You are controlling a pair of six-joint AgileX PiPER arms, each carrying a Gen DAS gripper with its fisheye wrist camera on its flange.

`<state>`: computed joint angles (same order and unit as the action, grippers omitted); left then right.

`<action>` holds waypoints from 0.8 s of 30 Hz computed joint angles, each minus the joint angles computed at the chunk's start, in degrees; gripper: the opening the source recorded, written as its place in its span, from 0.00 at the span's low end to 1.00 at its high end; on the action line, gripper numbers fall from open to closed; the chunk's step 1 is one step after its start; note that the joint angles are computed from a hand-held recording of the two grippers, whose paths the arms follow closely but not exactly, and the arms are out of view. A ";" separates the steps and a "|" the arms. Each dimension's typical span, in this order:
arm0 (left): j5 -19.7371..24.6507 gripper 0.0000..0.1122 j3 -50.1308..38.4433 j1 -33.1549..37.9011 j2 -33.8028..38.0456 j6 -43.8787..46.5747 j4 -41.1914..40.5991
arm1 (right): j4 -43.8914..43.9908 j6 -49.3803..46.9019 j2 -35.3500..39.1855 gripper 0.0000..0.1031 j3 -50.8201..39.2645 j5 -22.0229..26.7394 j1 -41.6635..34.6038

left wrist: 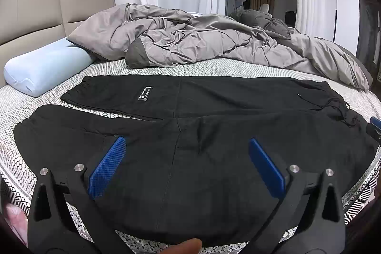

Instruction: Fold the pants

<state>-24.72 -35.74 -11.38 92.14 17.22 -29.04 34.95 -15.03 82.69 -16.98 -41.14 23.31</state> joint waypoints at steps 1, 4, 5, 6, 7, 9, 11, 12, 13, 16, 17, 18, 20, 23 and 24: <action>-0.03 0.91 -0.04 -0.01 0.06 0.10 -0.10 | -0.09 0.01 -0.05 1.00 0.00 0.11 -0.03; 0.08 0.91 -0.16 0.01 0.13 0.10 -0.12 | 0.05 -0.02 -0.02 1.00 -0.03 0.09 0.02; -0.04 0.91 -0.06 -0.04 0.07 0.00 -0.06 | 0.05 0.01 -0.03 1.00 -0.01 0.09 0.02; -0.07 0.91 -0.01 -0.04 0.03 0.07 -0.11 | 0.00 0.00 0.00 1.00 -0.01 0.06 0.01; -0.07 0.91 -0.01 -0.04 0.03 0.07 -0.11 | 0.00 0.00 0.00 1.00 -0.01 0.06 0.01; 0.01 0.91 -0.02 -0.05 0.00 0.14 -0.18 | -0.13 0.05 0.02 1.00 -0.02 0.11 -0.07; -0.03 0.91 -0.01 -0.07 0.02 0.23 -0.26 | -0.13 0.07 0.02 1.00 -0.07 0.23 -0.22; -0.03 0.91 -0.01 -0.07 0.02 0.23 -0.26 | -0.10 0.03 0.00 1.00 -0.10 0.32 -0.24; -0.01 0.91 -0.15 -0.04 0.16 0.11 -0.17 | -0.06 0.03 -0.07 1.00 -0.07 0.37 -0.23; -0.04 0.91 -0.06 -0.10 0.06 0.23 -0.42 | -0.17 0.13 0.07 1.00 -0.09 0.23 -0.25; -0.01 0.91 0.01 -0.06 -0.01 -0.12 -0.09 | -0.16 0.13 0.07 1.00 -0.08 0.24 -0.27; 0.04 0.91 -0.01 -0.01 0.02 -0.36 0.16 | 0.04 0.03 0.21 1.00 -0.15 0.14 -0.21; 0.24 0.91 -0.04 0.71 0.25 -1.91 1.67 | 0.23 -0.08 0.65 1.00 -0.42 0.03 -0.56; 0.79 0.91 0.09 2.98 0.45 -5.75 6.04 | -0.02 -0.27 0.81 1.00 -1.38 1.85 -2.27; 1.06 0.91 0.21 3.47 0.29 -6.59 6.94 | -1.33 0.57 0.63 1.00 -1.78 2.83 -3.36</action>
